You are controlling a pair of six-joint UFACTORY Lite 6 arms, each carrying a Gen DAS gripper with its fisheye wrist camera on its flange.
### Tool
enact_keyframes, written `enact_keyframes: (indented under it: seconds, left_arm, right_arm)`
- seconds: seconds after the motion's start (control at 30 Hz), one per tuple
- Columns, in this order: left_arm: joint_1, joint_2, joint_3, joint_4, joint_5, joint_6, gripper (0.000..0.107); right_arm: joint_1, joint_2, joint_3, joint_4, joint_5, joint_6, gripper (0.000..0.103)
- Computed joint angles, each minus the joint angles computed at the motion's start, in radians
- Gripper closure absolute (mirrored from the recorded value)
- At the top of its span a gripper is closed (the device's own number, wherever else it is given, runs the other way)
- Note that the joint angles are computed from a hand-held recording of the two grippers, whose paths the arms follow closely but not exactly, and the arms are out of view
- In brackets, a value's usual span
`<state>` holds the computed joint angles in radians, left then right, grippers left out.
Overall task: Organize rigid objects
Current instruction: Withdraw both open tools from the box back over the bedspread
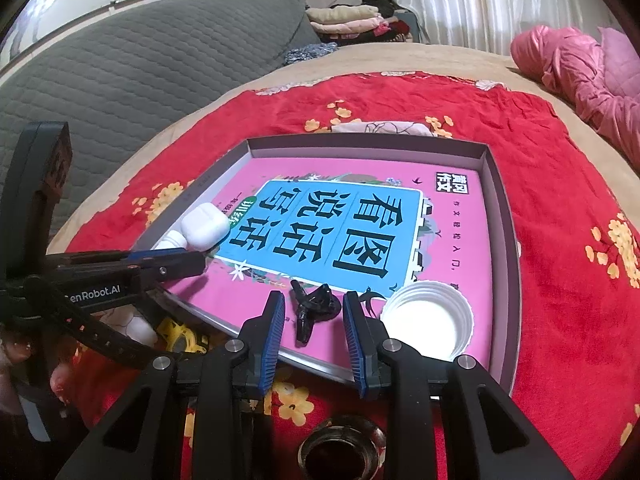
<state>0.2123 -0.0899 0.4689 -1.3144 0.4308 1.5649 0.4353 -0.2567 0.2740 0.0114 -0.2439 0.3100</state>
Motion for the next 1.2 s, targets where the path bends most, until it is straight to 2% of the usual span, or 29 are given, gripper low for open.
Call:
enact_keyframes:
  seconds: [0.43,0.53,1.2]
  left_arm:
    - [0.0,-0.023,-0.011,-0.003,0.002,0.017,0.084]
    - [0.005,-0.039,-0.016,-0.007,0.002,0.022,0.094]
    - [0.088,-0.072,0.0,0.082,0.087,-0.054,0.094]
  right_arm:
    - [0.002,-0.018,-0.003,0.034,0.007,-0.038,0.072]
    - [0.0,-0.022,-0.005,0.03,0.006,-0.034,0.072]
    - [0.0,-0.079,-0.026,0.072,0.016,-0.084,0.072]
